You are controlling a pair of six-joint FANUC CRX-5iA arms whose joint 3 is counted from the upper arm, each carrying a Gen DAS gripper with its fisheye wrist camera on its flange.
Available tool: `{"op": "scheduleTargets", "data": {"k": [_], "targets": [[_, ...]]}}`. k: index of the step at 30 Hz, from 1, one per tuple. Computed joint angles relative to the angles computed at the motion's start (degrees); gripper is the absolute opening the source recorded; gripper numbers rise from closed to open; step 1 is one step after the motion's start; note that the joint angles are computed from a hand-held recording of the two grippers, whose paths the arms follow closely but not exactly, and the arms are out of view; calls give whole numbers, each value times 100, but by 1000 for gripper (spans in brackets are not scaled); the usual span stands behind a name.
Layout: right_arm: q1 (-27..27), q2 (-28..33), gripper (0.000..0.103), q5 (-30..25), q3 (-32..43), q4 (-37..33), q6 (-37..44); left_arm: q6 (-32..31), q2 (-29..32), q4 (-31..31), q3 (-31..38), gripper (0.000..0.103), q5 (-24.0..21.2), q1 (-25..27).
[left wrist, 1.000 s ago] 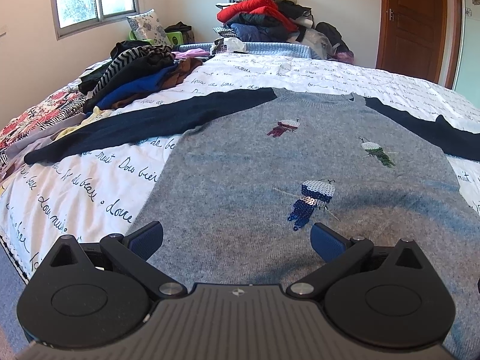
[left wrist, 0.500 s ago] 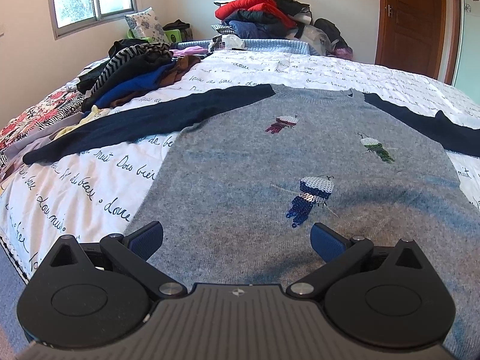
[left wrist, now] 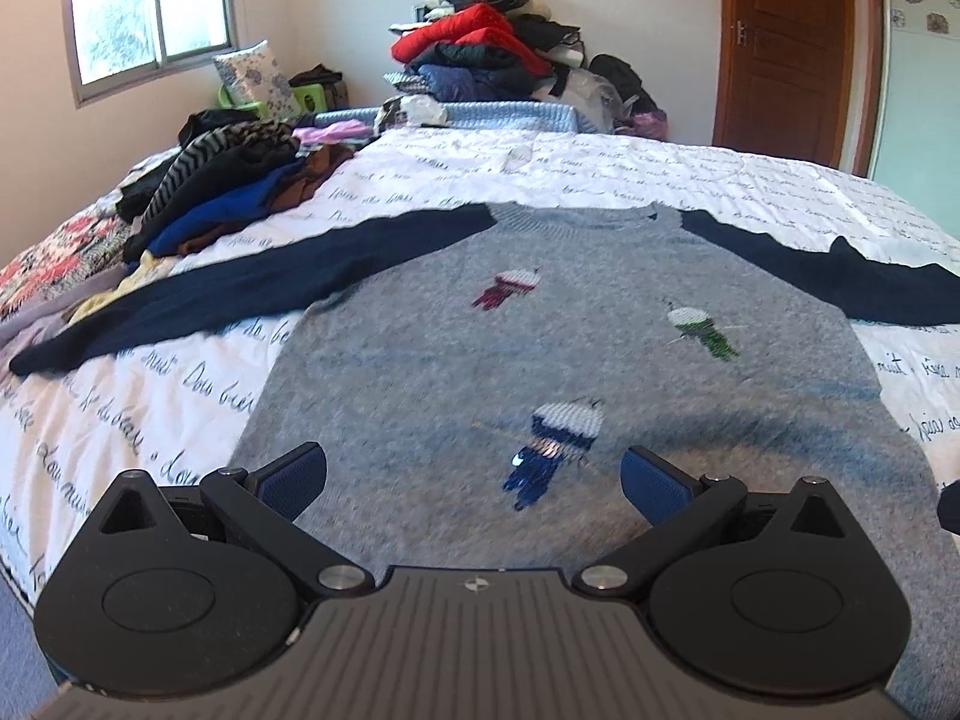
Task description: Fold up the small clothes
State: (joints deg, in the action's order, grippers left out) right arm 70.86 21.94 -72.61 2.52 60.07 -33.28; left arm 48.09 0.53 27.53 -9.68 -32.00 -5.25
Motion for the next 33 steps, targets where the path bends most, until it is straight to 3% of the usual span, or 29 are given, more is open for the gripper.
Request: {"op": "scheduleTargets", "data": {"k": [9,23,29,33], "targets": [[-197,-203,103,-105,-253,15,116,245,336,-263,456,103,149,-353],[-606,-872,103,-820,-1017,-272,-287,1300,1120,-1446,1593,103,-299,-848],[-889,-1074,103,-857,-1415,-313,-433,1462,1309,-1411,1741,103,-237,-905],[-1036,-1473,103,-645,-2076,-193,-1504,1513,1418,-1317,1799,103,-202,-918]]}}
